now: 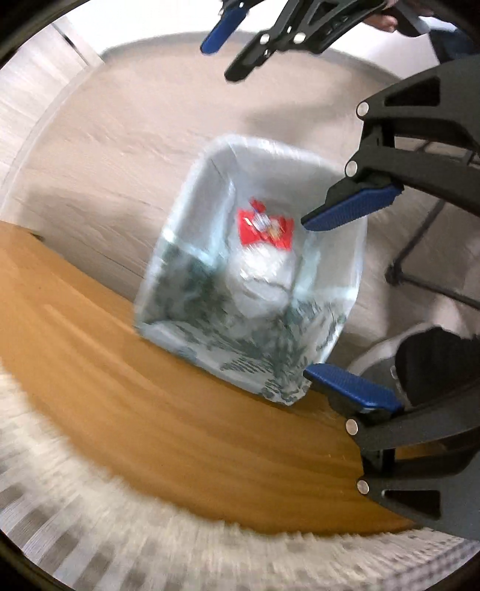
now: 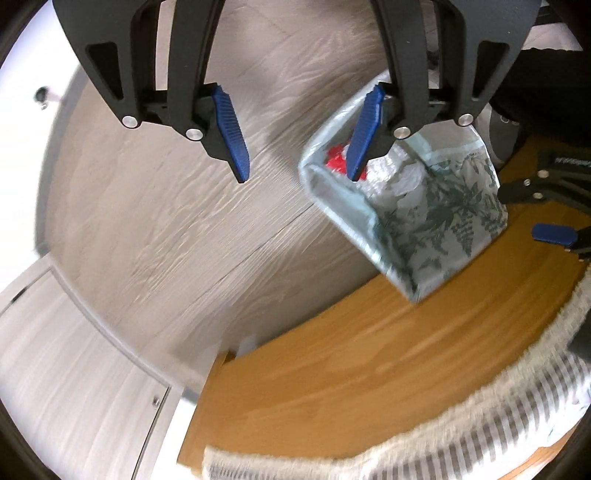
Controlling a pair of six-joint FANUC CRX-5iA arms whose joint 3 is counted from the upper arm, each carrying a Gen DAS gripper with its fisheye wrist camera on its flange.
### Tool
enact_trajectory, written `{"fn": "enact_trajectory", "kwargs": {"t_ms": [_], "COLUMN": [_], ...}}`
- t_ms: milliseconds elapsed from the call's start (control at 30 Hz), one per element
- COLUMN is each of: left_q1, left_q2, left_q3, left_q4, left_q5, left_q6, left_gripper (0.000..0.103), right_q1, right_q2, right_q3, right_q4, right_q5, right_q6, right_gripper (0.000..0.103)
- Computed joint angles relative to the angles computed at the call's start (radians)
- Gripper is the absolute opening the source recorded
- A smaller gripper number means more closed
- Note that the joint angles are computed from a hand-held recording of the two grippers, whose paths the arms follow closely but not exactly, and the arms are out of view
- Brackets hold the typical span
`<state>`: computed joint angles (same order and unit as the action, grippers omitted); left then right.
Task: Collect trash
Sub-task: 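Move both open tools back over the trash on the bed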
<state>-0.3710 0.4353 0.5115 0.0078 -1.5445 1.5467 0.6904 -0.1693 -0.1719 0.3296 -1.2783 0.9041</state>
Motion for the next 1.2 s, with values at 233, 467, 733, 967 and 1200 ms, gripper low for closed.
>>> {"fn": "enact_trajectory", "kwargs": {"t_ms": [233,467,733,967,1200], "left_q1": [0.072,0.223,0.567,1.009,1.284], "left_q2": [-0.325,-0.615,-0.805,-0.937,-0.95], "left_q3": [-0.2,-0.317,-0.421,-0.634,-0.699], "left_q4": [0.139,0.133,0.188,0.474,0.522], "left_q5": [0.268,0.398,0.468,0.485,0.429], "left_q6": [0.024,0.06,0.1,-0.087,-0.198], "left_gripper": [0.078,0.089,0.092,0.092,0.092], "right_q1": [0.073,0.193,0.344,0.416,0.464], "right_q2": [-0.038,0.008,0.117,0.307,0.504], "right_q3": [0.096,0.266,0.491,0.753,1.011], "right_q4": [0.126,0.207,0.208,0.109,-0.029], "right_q5": [-0.062,-0.045,0.081,0.077,0.09], "right_q6": [0.022,0.066,0.162,0.276,0.37], "right_gripper": [0.064,0.068,0.072,0.072,0.072]}}
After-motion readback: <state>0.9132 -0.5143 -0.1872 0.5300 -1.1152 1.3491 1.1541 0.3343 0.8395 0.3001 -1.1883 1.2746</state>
